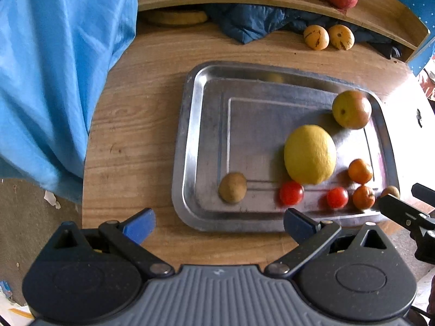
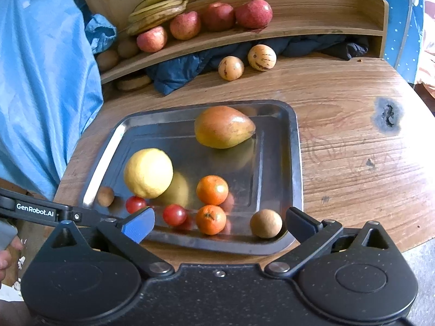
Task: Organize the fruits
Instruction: 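Lift both open tools away from the tray toward the shelf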
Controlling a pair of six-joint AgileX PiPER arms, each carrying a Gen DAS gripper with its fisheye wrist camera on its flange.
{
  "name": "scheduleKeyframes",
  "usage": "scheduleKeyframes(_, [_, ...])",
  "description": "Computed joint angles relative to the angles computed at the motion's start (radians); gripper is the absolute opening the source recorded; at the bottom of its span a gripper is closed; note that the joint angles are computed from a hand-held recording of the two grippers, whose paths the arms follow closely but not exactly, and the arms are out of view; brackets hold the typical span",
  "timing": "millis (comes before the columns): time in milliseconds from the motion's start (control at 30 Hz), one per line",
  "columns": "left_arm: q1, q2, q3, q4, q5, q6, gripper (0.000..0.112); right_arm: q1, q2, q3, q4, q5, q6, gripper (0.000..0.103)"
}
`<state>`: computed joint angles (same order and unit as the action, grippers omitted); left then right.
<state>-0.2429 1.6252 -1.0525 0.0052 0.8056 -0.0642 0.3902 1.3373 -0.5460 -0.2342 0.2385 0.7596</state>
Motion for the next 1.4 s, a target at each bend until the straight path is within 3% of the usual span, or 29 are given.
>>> scheduleKeyframes(633, [-0.050,0.181,-0.246,0.004,0.043,0.029,0.102,-0.167,0.099,-0.090,0.261,-0.028,-0.331,0.102])
scheduleKeyframes(1400, [-0.086,0.391,-0.534,-0.044,0.069,0.091,0.102,-0.270,0.253,-0.219,0.370,-0.051,-0.443,0.102])
